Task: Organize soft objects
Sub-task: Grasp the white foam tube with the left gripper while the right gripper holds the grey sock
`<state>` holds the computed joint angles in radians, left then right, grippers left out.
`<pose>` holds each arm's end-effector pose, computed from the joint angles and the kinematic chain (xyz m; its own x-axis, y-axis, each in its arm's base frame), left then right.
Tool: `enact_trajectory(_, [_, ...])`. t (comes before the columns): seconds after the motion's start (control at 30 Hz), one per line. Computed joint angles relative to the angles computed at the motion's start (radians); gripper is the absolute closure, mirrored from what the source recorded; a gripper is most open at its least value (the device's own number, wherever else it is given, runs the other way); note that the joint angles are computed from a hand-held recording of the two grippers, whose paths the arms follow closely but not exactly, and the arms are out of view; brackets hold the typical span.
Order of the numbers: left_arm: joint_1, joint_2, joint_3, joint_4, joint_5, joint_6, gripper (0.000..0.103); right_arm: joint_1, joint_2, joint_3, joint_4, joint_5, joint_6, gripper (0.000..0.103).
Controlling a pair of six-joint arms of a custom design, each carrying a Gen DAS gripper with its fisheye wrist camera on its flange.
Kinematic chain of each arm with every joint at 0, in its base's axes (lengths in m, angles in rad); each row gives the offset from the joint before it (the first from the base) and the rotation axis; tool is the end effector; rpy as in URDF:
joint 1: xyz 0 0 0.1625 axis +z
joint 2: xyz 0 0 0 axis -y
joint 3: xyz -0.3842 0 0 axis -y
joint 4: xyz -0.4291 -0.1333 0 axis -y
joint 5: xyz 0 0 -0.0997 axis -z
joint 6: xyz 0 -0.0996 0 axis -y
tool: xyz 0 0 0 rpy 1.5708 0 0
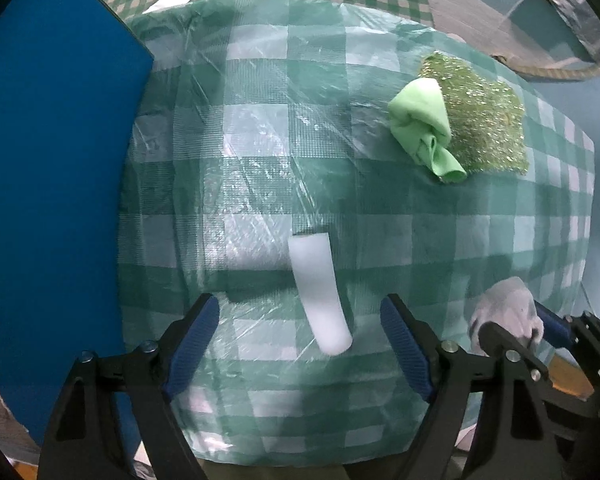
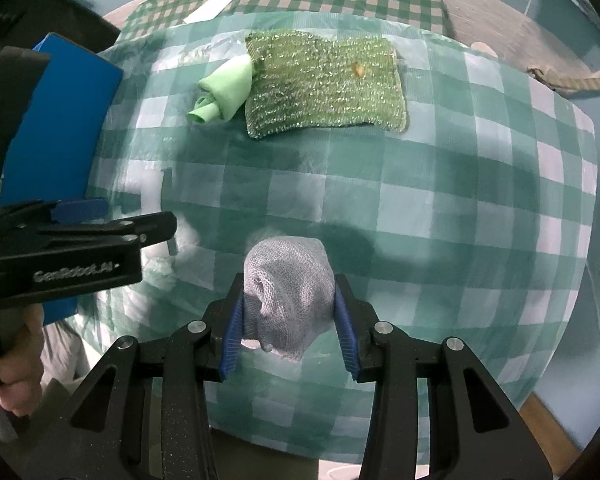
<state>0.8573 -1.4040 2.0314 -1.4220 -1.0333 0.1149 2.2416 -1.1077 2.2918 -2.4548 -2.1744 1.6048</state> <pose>-0.1371 -0.4400 0.1586 -0.3584 0.8897 -0.2826 0.5115 0.4404 0.7378 0.3116 -0.2691 0.0010 -0.5751 0.7697 0.2770 0.5605 0.6174 -0.5520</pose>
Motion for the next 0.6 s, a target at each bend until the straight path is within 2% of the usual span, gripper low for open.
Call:
enact_trajectory(0.13, [0.022,0.046,-0.028,0.025,-0.009,-0.067,0.036,0.002,0.0,-0.001,-0.006,0.0,-0.013,0.062])
enact_trajectory(0.27, [0.026,0.046,-0.025,-0.007,0.002,-0.055,0.04,0.0,0.012,0.008,-0.037,-0.002,-0.025,0.062])
enact_trajectory(0.37, [0.0,0.032,-0.001,-0.024,0.012,-0.057,0.053,-0.001,0.0,0.02,-0.041,0.005,-0.033,0.062])
enact_trajectory(0.43, [-0.002,0.039,-0.008,-0.027,0.014,-0.054,0.065,0.004,-0.002,0.014,-0.028,0.008,-0.027,0.062])
enact_trajectory(0.47, [-0.001,0.041,-0.016,-0.022,0.012,-0.054,0.067,0.003,-0.002,0.016,-0.034,0.008,-0.029,0.062])
enact_trajectory(0.6, [-0.007,0.064,-0.042,-0.008,-0.03,-0.069,0.083,-0.004,0.004,0.016,-0.045,0.006,-0.043,0.062])
